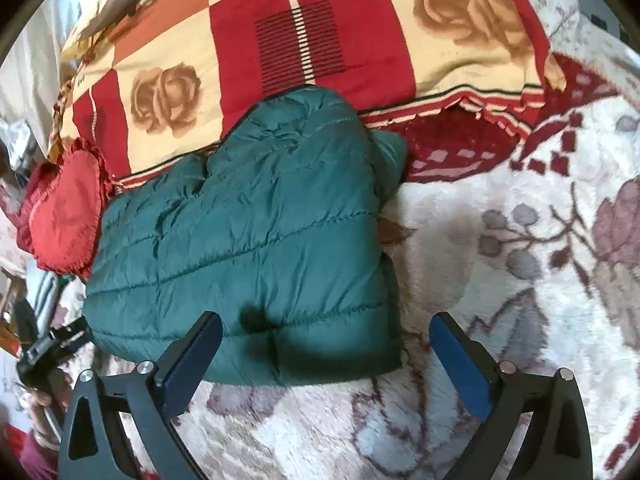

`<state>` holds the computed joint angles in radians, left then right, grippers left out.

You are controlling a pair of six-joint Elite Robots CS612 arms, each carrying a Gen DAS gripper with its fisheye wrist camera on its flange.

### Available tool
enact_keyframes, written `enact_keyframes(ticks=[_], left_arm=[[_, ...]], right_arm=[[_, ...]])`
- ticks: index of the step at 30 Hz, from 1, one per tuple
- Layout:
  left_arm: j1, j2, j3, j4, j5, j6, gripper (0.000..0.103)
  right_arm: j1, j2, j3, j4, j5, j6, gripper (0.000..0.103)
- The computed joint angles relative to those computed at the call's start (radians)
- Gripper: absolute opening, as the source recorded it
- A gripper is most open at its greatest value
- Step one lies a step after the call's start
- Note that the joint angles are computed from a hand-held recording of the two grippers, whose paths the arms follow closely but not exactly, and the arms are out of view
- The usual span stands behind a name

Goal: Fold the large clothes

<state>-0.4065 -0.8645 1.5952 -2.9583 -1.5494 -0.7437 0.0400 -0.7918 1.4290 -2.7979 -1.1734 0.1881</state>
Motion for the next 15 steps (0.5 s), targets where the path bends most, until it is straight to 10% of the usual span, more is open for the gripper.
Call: enact_keyframes(ticks=[15], left_arm=[[0.008,0.058,-0.056,-0.047,-0.077,-0.039,0.102]], right_arm=[[0.009,0.079,-0.097,0.03,0.076,0.02,0.103]])
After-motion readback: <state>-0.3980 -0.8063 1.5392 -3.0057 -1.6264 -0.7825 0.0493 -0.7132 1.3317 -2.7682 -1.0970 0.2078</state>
